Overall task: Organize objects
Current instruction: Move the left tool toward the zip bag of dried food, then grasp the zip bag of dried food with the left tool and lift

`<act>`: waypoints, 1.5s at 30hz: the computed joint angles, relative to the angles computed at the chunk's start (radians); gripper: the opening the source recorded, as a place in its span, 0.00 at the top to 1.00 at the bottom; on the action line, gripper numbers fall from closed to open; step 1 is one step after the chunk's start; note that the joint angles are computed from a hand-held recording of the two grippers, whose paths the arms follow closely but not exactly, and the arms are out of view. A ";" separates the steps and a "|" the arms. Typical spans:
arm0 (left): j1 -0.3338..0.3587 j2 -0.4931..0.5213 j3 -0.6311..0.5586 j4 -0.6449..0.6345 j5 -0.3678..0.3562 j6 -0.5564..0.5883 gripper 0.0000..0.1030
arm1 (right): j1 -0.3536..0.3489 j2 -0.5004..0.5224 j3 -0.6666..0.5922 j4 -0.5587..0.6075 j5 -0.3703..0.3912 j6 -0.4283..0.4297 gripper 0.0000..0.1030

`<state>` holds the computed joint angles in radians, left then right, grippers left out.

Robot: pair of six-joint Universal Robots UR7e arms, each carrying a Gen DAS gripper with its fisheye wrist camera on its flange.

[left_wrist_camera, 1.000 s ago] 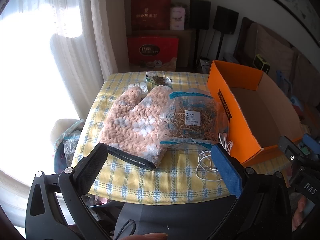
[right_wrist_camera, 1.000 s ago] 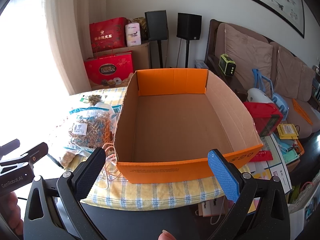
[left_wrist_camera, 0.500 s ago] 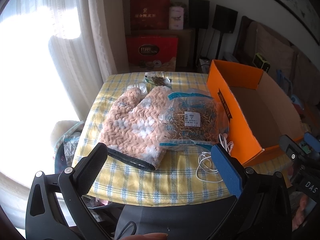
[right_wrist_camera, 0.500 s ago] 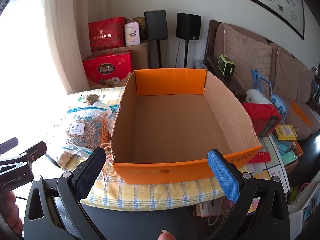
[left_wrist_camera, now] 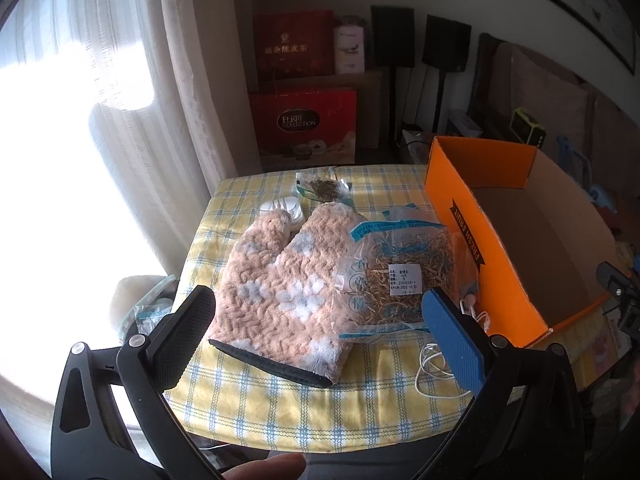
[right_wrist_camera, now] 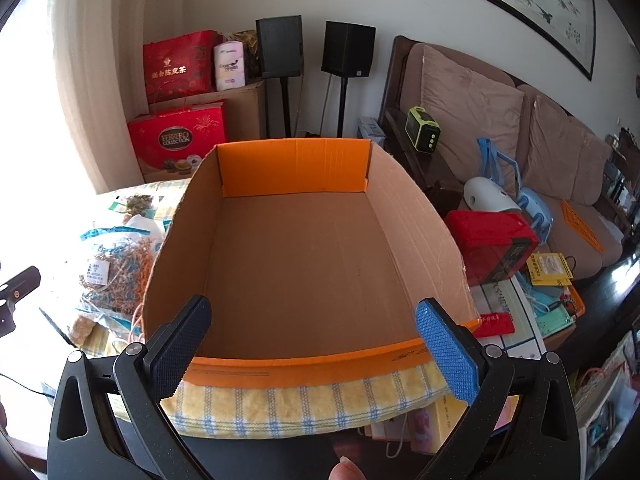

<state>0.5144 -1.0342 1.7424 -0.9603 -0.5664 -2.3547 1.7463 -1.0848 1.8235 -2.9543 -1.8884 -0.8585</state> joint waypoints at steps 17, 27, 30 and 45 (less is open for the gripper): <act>0.040 -0.163 0.149 -0.138 0.037 0.043 0.10 | -0.088 0.156 -0.336 0.220 -0.103 0.046 0.10; 0.099 -0.241 0.325 -0.770 0.051 0.510 0.25 | -0.088 0.172 -0.347 0.271 -0.137 0.048 0.33; 0.114 -0.226 0.334 -0.884 0.036 0.617 0.28 | -0.090 0.178 -0.360 0.301 -0.137 0.066 0.35; 0.164 -0.188 0.328 -1.114 -0.034 0.851 0.59 | -0.063 0.279 -0.566 0.531 -0.218 0.084 0.58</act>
